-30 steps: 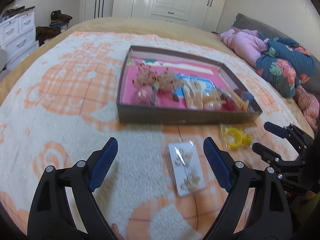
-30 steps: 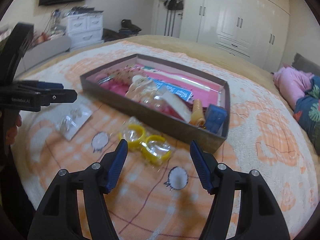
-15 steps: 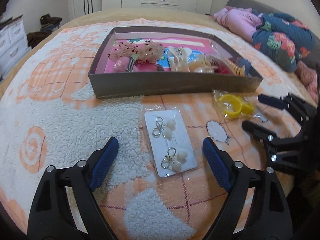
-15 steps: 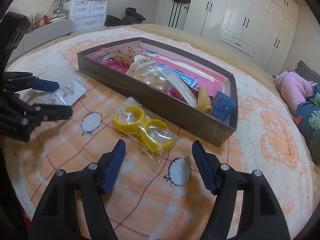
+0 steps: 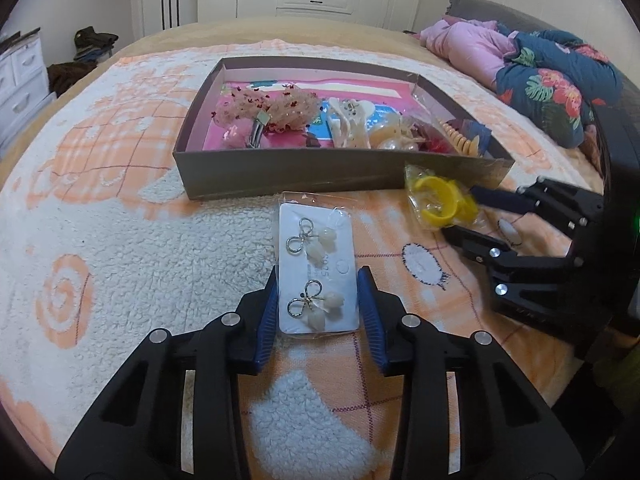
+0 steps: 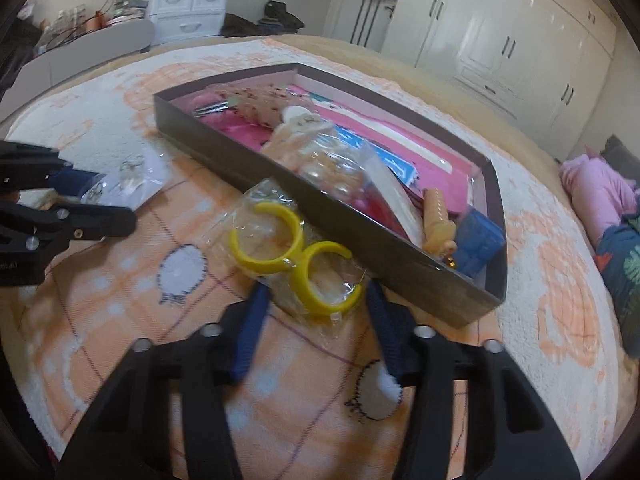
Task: Organize jewelry
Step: 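Grasp the pearl earring card with the left tool while the right tool grasps the yellow bag, then carry the earring card and yellow bag into the box and open both tools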
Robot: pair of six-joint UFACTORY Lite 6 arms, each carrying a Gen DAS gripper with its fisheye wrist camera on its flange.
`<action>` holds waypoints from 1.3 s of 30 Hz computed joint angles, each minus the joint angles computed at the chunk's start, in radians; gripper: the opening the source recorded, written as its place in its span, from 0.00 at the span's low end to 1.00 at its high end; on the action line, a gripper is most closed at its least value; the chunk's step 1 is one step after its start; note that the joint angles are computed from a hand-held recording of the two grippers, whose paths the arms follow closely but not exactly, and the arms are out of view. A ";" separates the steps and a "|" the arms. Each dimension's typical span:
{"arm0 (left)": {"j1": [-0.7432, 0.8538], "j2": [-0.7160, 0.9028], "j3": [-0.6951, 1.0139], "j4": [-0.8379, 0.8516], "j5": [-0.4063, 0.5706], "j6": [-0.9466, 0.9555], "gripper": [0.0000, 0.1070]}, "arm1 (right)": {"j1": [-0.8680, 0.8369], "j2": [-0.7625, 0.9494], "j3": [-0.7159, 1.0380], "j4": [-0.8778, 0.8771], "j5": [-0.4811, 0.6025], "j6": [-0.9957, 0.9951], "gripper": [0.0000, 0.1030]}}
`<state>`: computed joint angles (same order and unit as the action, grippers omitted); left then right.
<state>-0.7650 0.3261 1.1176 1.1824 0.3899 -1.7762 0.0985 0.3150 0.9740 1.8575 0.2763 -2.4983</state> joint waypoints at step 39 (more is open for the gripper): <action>0.127 -0.140 -0.038 0.203 -0.061 -0.177 0.27 | -0.189 -0.167 0.042 -0.434 0.351 0.668 0.27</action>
<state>-0.6379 0.1856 1.0800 1.3854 0.3286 -1.9532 -0.0907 0.1476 1.0159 1.4235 0.6270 -1.8304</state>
